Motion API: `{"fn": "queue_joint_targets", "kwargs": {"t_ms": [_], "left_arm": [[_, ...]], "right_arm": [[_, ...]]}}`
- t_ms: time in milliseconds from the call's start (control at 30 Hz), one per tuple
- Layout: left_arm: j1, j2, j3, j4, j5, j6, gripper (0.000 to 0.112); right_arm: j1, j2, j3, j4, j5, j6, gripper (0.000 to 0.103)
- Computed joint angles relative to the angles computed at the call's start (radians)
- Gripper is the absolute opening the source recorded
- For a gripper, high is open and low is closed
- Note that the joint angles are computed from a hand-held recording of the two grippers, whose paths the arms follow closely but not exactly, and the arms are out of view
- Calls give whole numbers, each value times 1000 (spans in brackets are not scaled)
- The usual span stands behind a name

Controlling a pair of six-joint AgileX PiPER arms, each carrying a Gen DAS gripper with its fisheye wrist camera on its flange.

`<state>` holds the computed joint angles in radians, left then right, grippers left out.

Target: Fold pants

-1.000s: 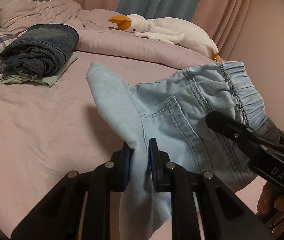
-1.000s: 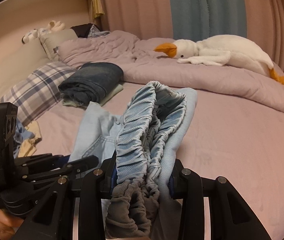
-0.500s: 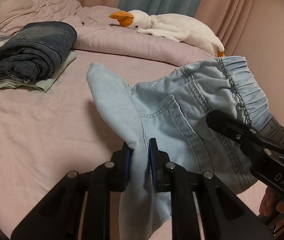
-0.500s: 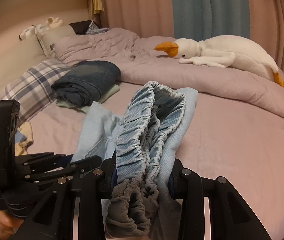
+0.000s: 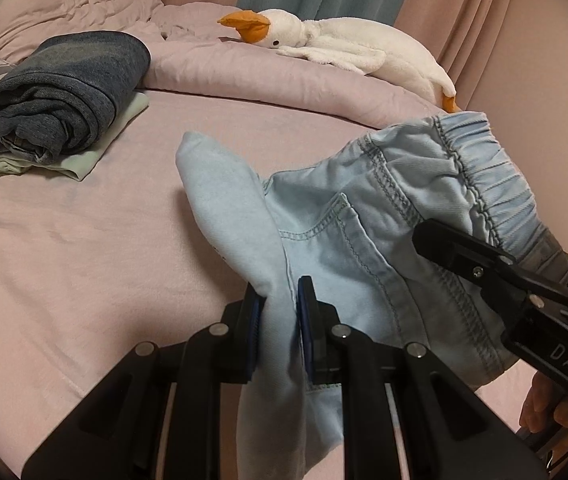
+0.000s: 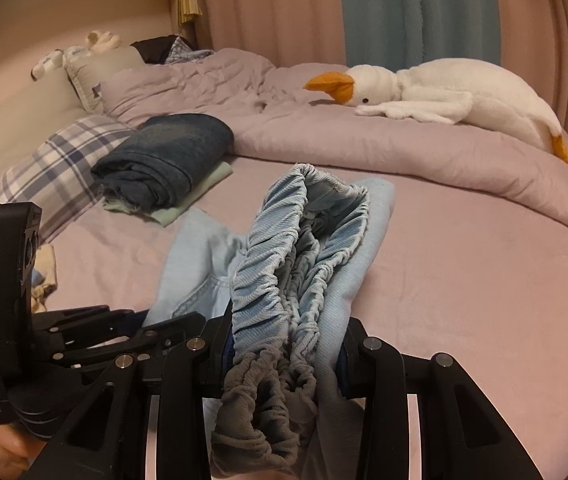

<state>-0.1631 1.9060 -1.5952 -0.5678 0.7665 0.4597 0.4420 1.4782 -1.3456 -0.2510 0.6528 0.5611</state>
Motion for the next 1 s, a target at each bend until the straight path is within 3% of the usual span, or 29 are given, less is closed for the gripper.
{"fn": "queue_joint_targets", "kwargs": {"t_ms": [300,633,1000], "left_arm": [[-3,22,-30,32,21,-23,15],[-10,46,-56,113,29,-86,17],[-15,53,-45,200,20,-150,27]], "right_arm": [[-32,17,-9,63,0,-50,39],[-174,23,52,364,-34,-222,40],[-205,43,73,407,-20,-219,43]]}}
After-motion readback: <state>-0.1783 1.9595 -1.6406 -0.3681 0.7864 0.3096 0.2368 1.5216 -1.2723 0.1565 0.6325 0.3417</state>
